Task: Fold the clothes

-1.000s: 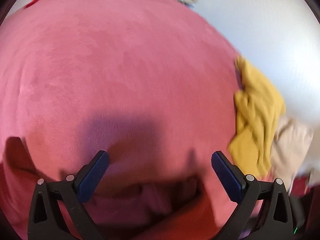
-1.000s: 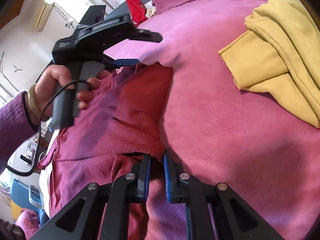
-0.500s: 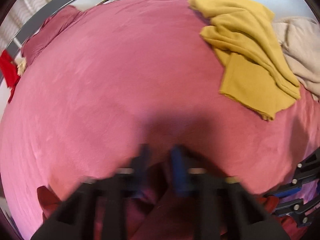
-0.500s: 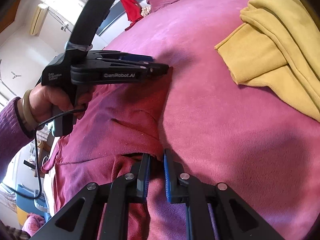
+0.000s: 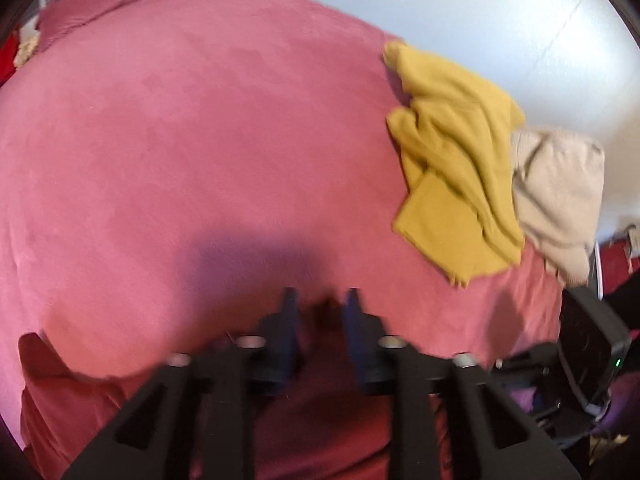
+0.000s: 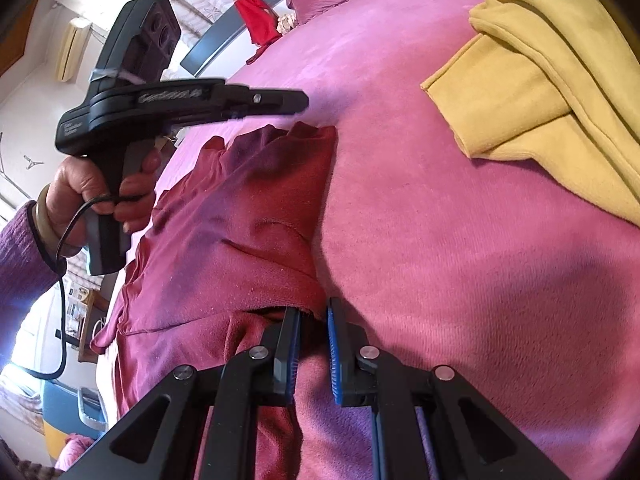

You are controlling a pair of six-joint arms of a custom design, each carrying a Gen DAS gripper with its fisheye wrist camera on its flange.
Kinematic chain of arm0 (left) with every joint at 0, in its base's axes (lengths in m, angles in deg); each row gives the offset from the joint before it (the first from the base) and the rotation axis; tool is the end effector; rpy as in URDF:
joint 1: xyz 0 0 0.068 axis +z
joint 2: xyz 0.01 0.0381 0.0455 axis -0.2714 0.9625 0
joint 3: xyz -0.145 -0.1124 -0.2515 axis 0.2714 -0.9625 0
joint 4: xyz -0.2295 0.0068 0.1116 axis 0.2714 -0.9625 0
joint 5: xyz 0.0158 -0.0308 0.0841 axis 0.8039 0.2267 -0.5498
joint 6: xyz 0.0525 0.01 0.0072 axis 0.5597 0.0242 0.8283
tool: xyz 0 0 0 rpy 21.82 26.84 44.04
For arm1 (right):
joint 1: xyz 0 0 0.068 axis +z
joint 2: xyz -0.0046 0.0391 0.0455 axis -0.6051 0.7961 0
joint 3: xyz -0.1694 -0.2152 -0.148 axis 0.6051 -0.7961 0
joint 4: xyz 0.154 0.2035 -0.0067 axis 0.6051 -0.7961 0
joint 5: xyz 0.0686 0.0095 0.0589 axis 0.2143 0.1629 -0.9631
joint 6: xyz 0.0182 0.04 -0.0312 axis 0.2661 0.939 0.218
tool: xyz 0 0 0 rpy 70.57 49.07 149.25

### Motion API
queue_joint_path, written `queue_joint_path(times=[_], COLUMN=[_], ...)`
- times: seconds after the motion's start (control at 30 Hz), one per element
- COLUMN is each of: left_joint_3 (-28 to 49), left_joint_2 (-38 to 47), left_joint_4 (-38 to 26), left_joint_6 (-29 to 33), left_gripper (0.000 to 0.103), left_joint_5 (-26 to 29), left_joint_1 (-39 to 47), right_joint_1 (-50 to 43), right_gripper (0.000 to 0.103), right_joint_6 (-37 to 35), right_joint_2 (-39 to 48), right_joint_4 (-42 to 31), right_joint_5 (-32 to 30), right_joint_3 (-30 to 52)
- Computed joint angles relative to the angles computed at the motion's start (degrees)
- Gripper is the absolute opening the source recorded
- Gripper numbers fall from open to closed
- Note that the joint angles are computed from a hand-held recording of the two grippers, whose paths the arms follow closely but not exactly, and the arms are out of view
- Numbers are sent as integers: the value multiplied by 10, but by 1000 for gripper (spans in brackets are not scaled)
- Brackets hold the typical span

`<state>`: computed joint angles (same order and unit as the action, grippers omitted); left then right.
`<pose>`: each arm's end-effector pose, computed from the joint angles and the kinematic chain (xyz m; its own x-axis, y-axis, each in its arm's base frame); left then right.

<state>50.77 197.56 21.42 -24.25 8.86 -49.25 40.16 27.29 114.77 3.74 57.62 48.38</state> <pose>0.4461 -0.3073 0.2278 -0.7663 0.5272 -0.3673 0.6280 0.7355 -0.2544 0.0483 0.1551 0.1100 -0.8649 0.2609 -0.4288 -0.0530 0.8021 0.5948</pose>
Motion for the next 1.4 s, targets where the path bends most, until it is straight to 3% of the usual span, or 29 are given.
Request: queue_joint_path(times=[0.07,0.13,0.17,0.2,0.27,0.3,0.43,0.53,0.63,0.67,0.73,0.8,0.83,0.9,1.0,1.07,1.13,1.2,1.27,1.33,1.4], left_joint_3=[55,26,2,-18,-23,-24,-65,-101,-77,-80,-86,-109,-153,-249,-407,-524,-643,-758,-848,-929,-1007], left_joint_2=[35,27,18,10,8,8,-13,-30,-8,-7,-2,-11,-37,-96,-195,-272,-343,-415,-468,-516,-561], left_joint_4=[-41,-16,8,29,45,51,101,150,158,165,181,208,232,286,434,539,613,636,637,635,657], left_joint_6=[13,27,32,37,32,29,16,-35,-54,-58,-83,-106,-117,-137,-179,-205,-215,-219,-226,-232,-255], left_gripper=[54,54,48,33,15,11,10,10,9,9,10,20,25,50,60,70,71,71,71,71,71], left_joint_5=[-17,-43,-62,-80,-85,-86,-98,-90,-105,-111,-97,-80,-59,-10,-9,-31,-61,-93,-133,-170,-196], left_joint_1=[-8,-20,-28,-35,-39,-40,-42,-32,-37,-36,-31,-28,-17,11,29,42,61,80,98,121,152], right_joint_1=[23,37,36,35,34,33,61,103,148,155,174,200,208,228,277,273,264,235,191,157,135], right_gripper=[10,10,10,10,10,10,9,9,8,2,0,0,1,11,20,20,20,22,22,22,22], right_joint_6=[21,35,35,35,34,33,49,71,124,141,181,231,248,278,332,293,233,141,65,20,12], right_joint_2=[-1,-2,0,1,8,15,25,24,30,38,40,26,23,-23,-76,-80,-81,-60,-13,23,26], right_joint_4=[-20,-32,-29,-27,-22,-16,-58,-174,-266,-271,-275,-217,-184,-193,-283,-286,-251,-153,-104,-144,-243], right_joint_5=[14,22,22,21,22,22,55,107,155,154,152,176,186,198,255,276,274,240,192,163,142], right_joint_3=[12,18,18,18,19,19,47,105,145,144,127,76,56,36,52,74,80,75,97,143,184])
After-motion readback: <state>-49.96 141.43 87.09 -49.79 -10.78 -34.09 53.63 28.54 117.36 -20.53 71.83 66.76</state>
